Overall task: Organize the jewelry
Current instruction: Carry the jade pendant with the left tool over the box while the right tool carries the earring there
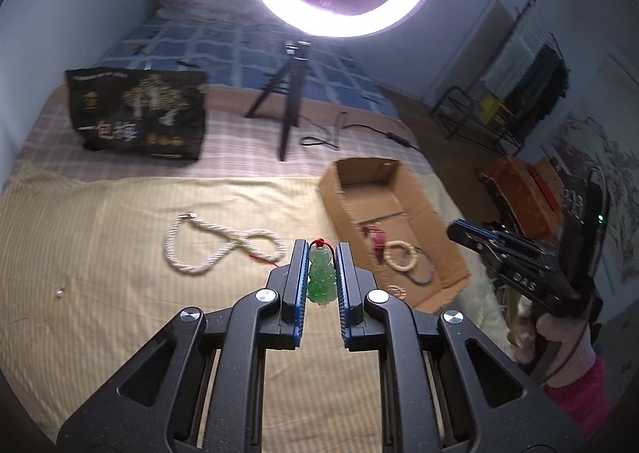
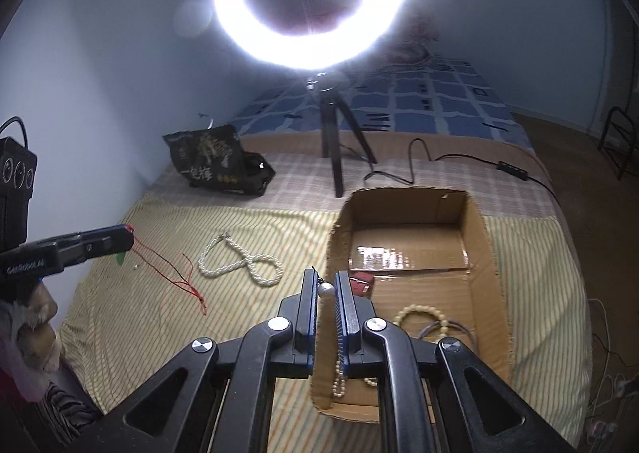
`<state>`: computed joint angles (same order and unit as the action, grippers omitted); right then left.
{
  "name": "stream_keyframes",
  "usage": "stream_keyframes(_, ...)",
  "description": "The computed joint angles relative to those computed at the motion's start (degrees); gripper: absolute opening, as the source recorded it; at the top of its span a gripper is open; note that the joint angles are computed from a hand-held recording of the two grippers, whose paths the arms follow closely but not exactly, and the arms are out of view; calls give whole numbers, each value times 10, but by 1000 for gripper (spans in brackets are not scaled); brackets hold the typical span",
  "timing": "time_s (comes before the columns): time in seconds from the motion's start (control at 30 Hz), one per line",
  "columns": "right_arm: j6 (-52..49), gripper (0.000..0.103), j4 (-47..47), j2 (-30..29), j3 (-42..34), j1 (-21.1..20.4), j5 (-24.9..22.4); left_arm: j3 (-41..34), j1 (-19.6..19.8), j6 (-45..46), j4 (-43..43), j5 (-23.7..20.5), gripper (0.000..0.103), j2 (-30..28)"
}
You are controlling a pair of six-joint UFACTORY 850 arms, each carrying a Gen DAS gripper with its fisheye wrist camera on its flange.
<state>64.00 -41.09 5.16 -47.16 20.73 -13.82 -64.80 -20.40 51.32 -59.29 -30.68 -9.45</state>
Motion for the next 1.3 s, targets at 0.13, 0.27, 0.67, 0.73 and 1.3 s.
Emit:
stream_keyframes(0.13, 7, 6, -3, 14, 14, -11, -4, -5, -24, 9, -13, -3, 12, -1)
stream_keyframes(0.27, -2, 6, 9, 23, 24, -24, -5, -13, -49, 16, -22, -4, 12, -5)
stream_keyframes(0.67, -64, 6, 77, 33, 48, -67, 0, -50, -115, 10, -20, -2, 12, -44)
stream_keyframes(0.73, -71, 6, 85, 35, 51, -73, 2, -55, -125, 2, -9, 5, 12, -51)
stream_keyframes(1.3, -125, 7, 151, 32, 63, -101, 12, -69, -164, -40, 68, 51, 12, -84)
